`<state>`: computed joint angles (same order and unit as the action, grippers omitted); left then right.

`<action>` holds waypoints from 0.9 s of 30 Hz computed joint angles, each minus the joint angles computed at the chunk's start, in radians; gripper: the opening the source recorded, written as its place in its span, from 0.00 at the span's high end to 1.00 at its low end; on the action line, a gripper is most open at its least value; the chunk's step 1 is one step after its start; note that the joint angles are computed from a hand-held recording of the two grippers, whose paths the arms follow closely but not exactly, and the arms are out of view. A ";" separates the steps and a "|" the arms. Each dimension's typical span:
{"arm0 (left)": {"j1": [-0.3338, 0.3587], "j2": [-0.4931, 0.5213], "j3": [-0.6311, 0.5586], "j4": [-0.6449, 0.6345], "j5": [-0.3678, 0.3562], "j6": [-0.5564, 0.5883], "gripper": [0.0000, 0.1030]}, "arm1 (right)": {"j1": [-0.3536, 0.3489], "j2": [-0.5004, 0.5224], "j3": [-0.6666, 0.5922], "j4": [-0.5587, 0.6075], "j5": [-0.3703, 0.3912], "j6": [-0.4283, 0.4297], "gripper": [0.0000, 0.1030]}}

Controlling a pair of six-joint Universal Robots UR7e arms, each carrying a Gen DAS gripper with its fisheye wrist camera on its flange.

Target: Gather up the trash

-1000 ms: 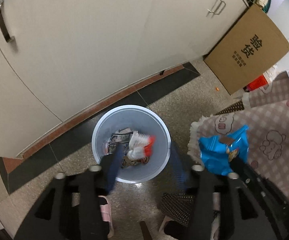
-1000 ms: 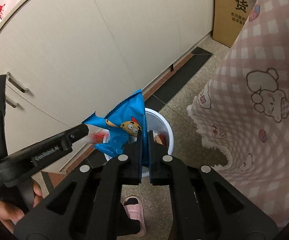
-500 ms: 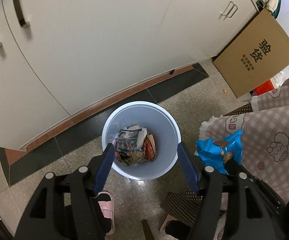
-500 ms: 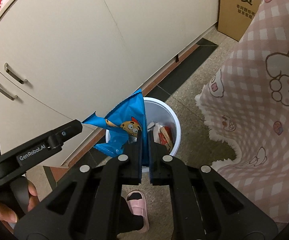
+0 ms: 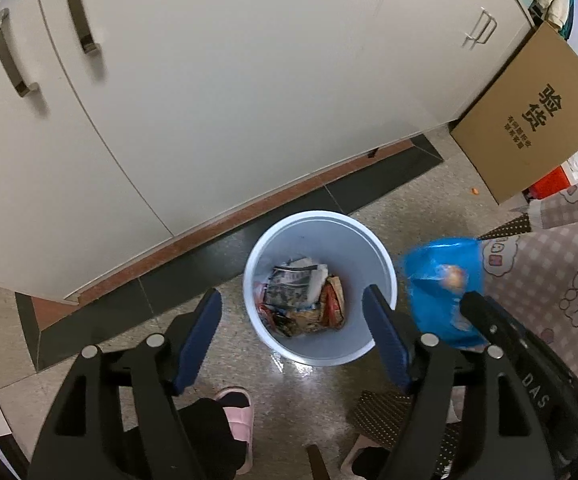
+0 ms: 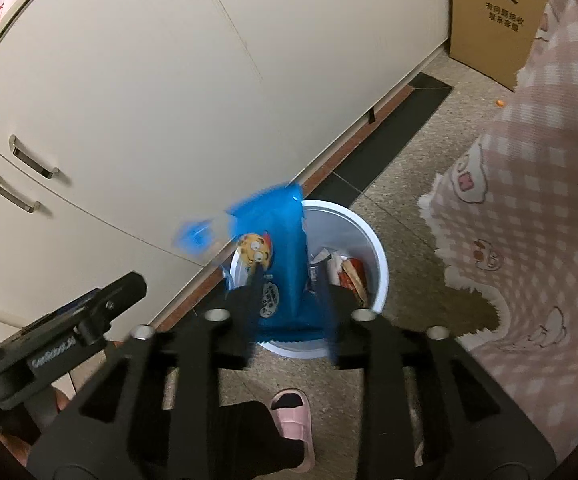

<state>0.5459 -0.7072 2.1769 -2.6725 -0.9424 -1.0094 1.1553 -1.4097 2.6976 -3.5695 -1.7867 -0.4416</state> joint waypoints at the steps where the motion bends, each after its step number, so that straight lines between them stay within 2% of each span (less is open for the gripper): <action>1: 0.000 -0.004 0.002 0.005 0.005 -0.004 0.30 | -0.001 0.006 -0.004 -0.002 0.009 0.000 0.54; 6: -0.013 -0.023 0.012 0.026 0.021 -0.016 0.29 | 0.009 0.006 -0.008 0.016 0.023 0.001 0.51; 10: -0.047 -0.049 0.017 0.052 0.038 -0.027 0.29 | 0.059 -0.021 0.013 -0.012 -0.031 -0.014 0.48; 14: -0.110 -0.092 0.022 0.089 0.065 -0.047 0.27 | 0.162 -0.070 0.039 -0.068 -0.141 -0.027 0.43; 18: -0.184 -0.152 0.023 0.132 0.103 -0.062 0.26 | 0.284 -0.202 0.063 -0.036 -0.223 -0.022 0.38; 22: -0.271 -0.214 0.014 0.210 0.155 -0.088 0.23 | 0.431 -0.385 0.072 0.077 -0.305 0.008 0.34; 27: -0.405 -0.297 -0.008 0.312 0.225 -0.100 0.19 | 0.663 -0.633 0.052 0.272 -0.471 0.087 0.24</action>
